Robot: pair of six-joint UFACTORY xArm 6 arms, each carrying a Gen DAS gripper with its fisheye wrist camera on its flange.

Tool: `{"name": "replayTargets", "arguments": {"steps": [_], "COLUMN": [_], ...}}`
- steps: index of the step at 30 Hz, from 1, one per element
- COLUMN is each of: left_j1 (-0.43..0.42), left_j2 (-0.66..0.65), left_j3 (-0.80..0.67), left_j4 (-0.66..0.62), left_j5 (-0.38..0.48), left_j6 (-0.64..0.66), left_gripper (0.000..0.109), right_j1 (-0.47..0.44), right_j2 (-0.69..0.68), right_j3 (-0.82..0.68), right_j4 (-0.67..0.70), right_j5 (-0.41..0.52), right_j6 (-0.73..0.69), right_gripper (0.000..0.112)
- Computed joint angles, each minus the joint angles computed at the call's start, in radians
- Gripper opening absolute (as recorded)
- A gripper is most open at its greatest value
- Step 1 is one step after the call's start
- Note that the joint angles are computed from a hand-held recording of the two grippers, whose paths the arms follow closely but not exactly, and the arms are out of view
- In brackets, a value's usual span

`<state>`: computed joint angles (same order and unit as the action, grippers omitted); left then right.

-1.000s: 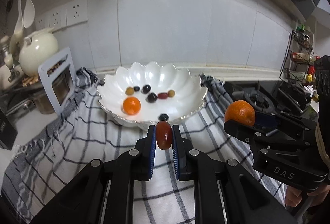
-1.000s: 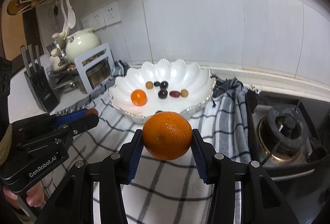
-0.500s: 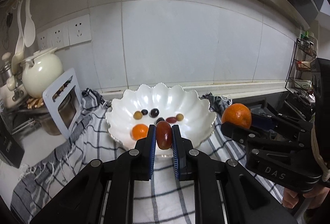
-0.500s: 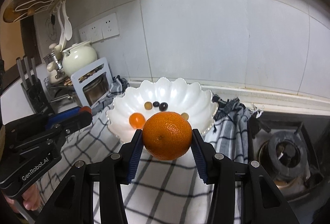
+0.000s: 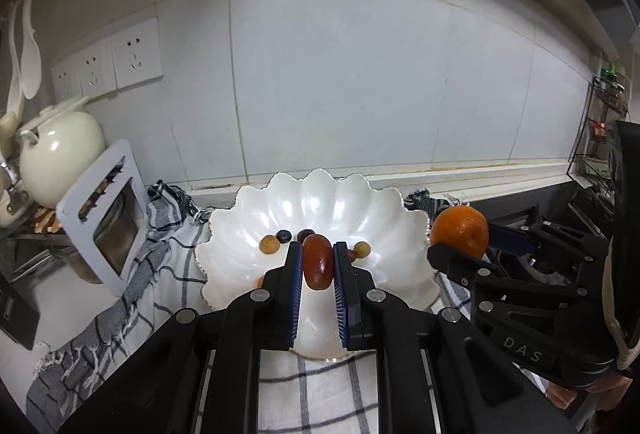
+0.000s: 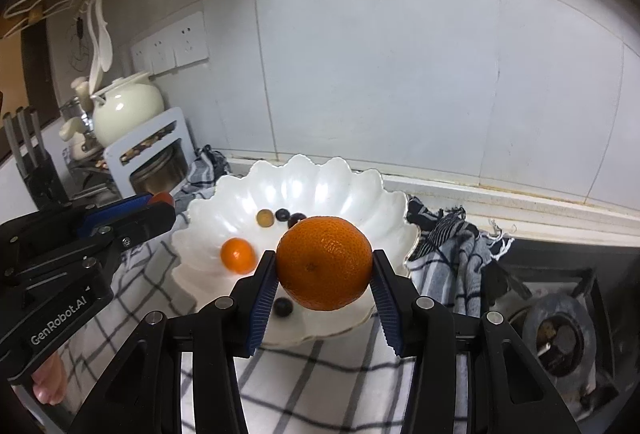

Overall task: Organize fruits
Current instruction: 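Carry the date and orange into the white bowl and open both tools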

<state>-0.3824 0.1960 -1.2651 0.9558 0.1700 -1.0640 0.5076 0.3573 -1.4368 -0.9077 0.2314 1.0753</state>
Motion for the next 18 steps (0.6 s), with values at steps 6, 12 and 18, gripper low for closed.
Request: {"name": "replayTargets", "arguments": {"steps": [6, 12, 18], "left_j1": [-0.004, -0.013, -0.022], "left_j2": [0.099, 0.183, 0.263], "left_j3": [-0.084, -0.169, -0.249], "left_j4": [-0.300, -0.428, -0.522], "left_j5": [0.018, 0.068, 0.133], "left_j6": [0.265, 0.385, 0.483], "left_gripper": [0.016, 0.016, 0.017], "right_j1": [-0.008, -0.010, -0.011], "right_j2": [0.076, 0.157, 0.232], "right_j3": [-0.087, -0.176, -0.273], "right_j4": [0.166, 0.356, 0.435], "right_j5": [0.034, 0.082, 0.152], "right_j6": [-0.189, -0.390, -0.513], "right_gripper": [0.048, 0.048, 0.048]}}
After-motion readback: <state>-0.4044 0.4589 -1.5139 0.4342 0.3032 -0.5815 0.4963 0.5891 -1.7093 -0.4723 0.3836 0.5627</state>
